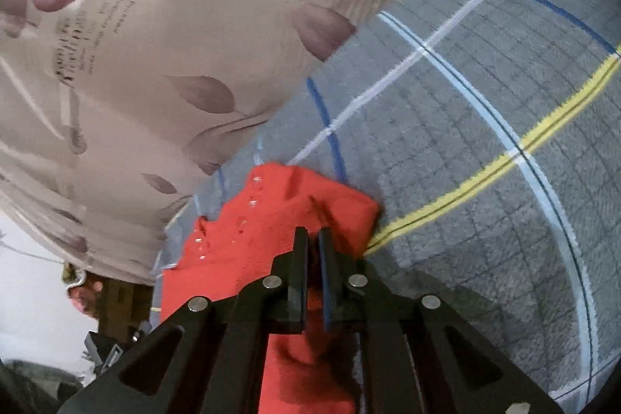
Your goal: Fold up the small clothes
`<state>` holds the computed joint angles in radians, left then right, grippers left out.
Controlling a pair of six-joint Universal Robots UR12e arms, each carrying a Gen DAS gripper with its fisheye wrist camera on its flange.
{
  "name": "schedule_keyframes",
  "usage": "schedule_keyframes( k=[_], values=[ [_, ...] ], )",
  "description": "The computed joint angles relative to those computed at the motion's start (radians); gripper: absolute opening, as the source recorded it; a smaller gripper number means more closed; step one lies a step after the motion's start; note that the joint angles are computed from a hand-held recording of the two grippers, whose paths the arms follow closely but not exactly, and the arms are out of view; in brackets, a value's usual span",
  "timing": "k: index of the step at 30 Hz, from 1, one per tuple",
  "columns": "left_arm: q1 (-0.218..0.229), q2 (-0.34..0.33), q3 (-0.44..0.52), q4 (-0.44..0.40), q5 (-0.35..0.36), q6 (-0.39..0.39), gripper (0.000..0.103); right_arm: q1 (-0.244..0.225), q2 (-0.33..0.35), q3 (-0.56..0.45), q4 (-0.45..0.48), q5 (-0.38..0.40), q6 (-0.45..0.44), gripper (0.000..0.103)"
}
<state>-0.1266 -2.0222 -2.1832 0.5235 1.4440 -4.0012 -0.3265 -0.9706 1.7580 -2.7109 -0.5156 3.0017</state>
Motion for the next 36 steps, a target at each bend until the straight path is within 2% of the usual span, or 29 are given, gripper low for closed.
schedule_keyframes(
  k=[2,4,6,8,11,13,15,17,18,20,22,23,28,31,33,35,36],
  values=[
    [0.017,0.008,-0.014,-0.006,-0.093,-0.035,0.047,0.002,-0.001,0.009,-0.01,0.008,0.002,0.01],
    [0.036,0.003,-0.023,-0.006,-0.185,-0.084,0.049,-0.001,0.001,0.013,0.021,0.03,-0.023,0.011],
    [0.051,-0.013,-0.021,0.008,-0.266,-0.119,0.051,-0.002,-0.002,0.02,-0.014,0.019,-0.022,0.011],
    [0.046,-0.016,-0.008,-0.004,-0.251,-0.109,0.052,0.009,-0.004,0.021,-0.024,-0.003,-0.024,0.011],
    [0.052,-0.038,0.025,-0.013,-0.29,-0.11,0.059,0.016,-0.017,0.026,-0.017,-0.027,-0.05,0.011],
    [0.043,-0.045,0.042,-0.014,-0.243,-0.12,0.059,0.018,-0.02,0.027,-0.017,-0.032,-0.058,0.011],
    [0.031,-0.058,0.051,0.041,-0.165,-0.123,0.059,0.012,-0.019,0.028,-0.014,-0.025,-0.063,0.011],
    [0.008,-0.046,0.045,0.037,0.007,-0.113,0.059,0.01,-0.016,0.028,-0.019,-0.019,-0.059,0.011],
    [0.002,-0.051,0.04,0.063,0.052,-0.142,0.057,0.007,-0.015,0.028,-0.014,-0.014,-0.066,0.011],
    [0.003,-0.059,0.02,0.111,0.112,-0.22,0.052,0.001,-0.014,0.028,0.005,-0.001,-0.09,0.011],
    [-0.002,-0.06,0.004,0.11,0.165,-0.249,0.04,-0.003,-0.014,0.028,0.025,0.011,-0.117,0.011],
    [-0.004,-0.061,-0.002,0.112,0.176,-0.254,0.032,-0.004,-0.015,0.03,0.023,0.01,-0.116,0.011],
    [-0.007,-0.048,0.006,0.062,0.134,-0.165,0.033,0.0,-0.018,0.03,0.022,-0.002,-0.108,0.011],
    [-0.022,-0.04,0.012,0.031,0.166,-0.152,0.038,0.001,-0.018,0.028,0.027,-0.01,-0.099,0.011],
    [-0.039,-0.03,0.018,-0.011,0.227,-0.116,0.047,0.005,-0.017,0.016,0.063,-0.03,-0.092,0.007],
    [-0.041,-0.015,0.028,-0.088,0.233,-0.084,0.047,0.008,-0.018,0.005,0.103,-0.047,-0.099,0.005],
    [-0.04,-0.011,0.026,-0.092,0.235,-0.077,0.047,0.009,-0.022,0.006,0.102,-0.064,-0.099,0.003]
  ],
)
